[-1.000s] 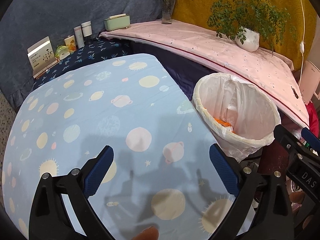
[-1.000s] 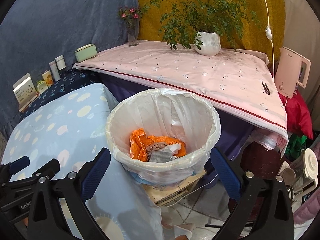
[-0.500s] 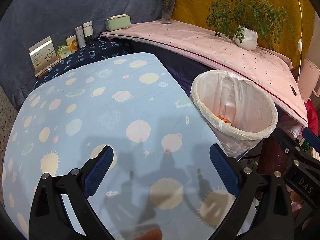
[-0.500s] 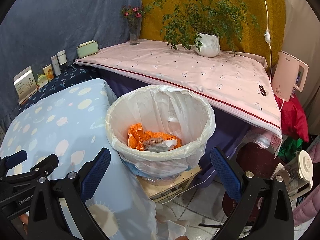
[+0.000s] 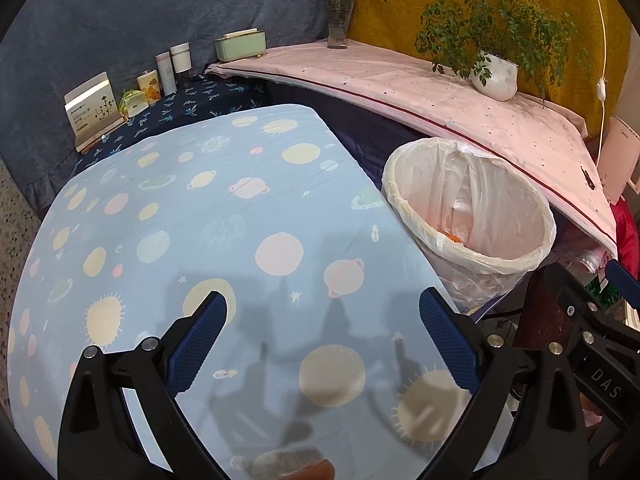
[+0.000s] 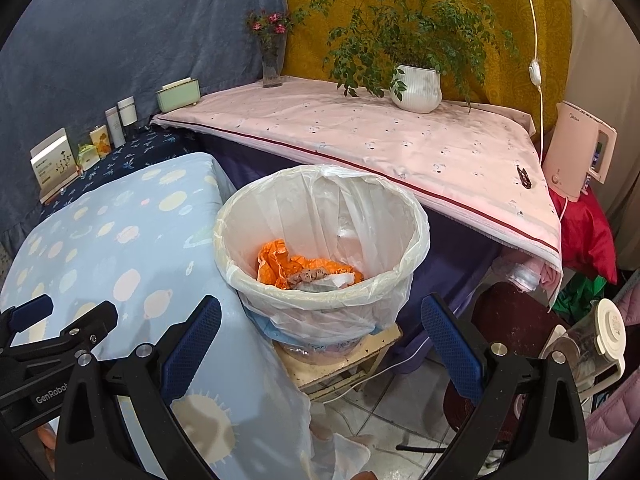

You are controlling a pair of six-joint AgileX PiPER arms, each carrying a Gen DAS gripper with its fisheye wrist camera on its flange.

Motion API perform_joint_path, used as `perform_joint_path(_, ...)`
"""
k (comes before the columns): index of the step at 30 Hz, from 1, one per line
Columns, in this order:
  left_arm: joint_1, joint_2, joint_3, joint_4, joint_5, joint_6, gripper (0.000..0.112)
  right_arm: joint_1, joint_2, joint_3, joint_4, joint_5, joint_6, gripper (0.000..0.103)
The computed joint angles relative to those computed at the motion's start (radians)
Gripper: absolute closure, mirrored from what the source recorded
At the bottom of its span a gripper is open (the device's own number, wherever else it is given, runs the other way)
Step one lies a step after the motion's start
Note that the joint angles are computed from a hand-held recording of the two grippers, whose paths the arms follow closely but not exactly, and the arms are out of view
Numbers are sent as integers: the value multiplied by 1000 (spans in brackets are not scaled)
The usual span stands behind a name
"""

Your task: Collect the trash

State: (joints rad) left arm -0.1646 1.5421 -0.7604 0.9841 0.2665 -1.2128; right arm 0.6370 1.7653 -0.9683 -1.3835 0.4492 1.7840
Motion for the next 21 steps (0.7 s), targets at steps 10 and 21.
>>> perform_joint_path(10, -20, -1, 11, 43, 14, -42, 20, 1, -3, 13, -9, 0, 13, 6)
perform_joint_path(21, -35, 8, -1, 39, 33, -42, 20, -4, -2, 19, -16, -5, 22, 6)
